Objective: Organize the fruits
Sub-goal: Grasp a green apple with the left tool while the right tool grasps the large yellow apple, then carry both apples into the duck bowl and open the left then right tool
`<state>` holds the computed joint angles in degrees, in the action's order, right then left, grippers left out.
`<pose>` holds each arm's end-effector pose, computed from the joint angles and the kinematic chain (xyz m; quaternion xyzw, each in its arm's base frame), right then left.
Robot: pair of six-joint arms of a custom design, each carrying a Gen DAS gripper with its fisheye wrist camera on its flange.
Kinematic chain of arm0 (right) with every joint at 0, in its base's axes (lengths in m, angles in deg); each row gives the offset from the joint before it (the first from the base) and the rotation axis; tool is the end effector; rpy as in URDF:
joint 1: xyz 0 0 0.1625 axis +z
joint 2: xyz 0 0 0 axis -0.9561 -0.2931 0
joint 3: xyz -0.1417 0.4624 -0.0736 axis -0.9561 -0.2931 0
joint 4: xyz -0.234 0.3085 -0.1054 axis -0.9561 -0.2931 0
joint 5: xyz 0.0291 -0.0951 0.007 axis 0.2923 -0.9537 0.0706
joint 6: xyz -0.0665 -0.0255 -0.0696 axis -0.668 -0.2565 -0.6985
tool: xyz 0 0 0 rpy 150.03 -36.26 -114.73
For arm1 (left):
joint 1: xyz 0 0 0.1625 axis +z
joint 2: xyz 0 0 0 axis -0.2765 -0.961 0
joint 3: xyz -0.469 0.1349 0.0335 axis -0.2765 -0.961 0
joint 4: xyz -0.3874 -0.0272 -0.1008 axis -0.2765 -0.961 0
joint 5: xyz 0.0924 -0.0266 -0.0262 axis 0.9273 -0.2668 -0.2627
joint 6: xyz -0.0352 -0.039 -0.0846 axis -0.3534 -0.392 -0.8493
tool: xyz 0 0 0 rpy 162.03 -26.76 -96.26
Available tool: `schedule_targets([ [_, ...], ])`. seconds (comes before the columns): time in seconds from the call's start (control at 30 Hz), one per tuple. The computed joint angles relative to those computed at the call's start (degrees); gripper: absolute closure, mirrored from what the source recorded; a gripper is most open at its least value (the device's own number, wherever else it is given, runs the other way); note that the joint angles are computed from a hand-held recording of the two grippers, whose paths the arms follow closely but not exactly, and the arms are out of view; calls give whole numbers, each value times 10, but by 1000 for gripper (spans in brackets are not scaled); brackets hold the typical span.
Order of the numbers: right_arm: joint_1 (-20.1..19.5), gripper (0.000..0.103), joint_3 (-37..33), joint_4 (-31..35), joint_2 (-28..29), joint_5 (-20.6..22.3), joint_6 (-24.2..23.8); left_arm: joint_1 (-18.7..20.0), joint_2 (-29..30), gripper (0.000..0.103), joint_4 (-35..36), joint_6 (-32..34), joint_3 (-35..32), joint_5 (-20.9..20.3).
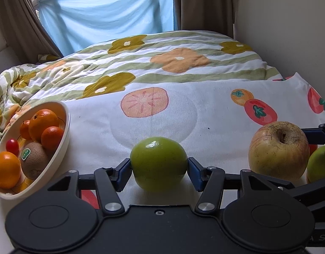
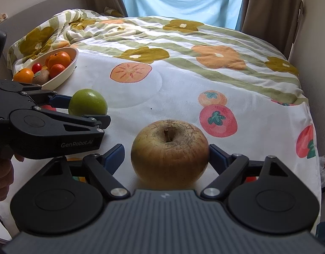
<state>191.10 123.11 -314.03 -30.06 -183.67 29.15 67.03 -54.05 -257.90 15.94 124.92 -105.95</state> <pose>0.2632 -0.3691 -0.0085 0.1629 -0.8571 0.3443 0.3470 -0.0943 -0.4413 0.1730 0.3388 0.8416 -0.2553 0.3343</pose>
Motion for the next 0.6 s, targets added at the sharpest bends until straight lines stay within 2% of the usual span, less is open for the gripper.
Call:
schedule_targets([
  [0.13,-1,4,1,5,-1,-6,6,-1,-11,42,9,-10,7,8],
  [0.2,-1,11,0,7,0,-10,3,-2,-18,42,9,-14,12,13],
  [0.6,18,12,-7,24,-3,-11,14,-22,-78,42,40,-60,39,44],
])
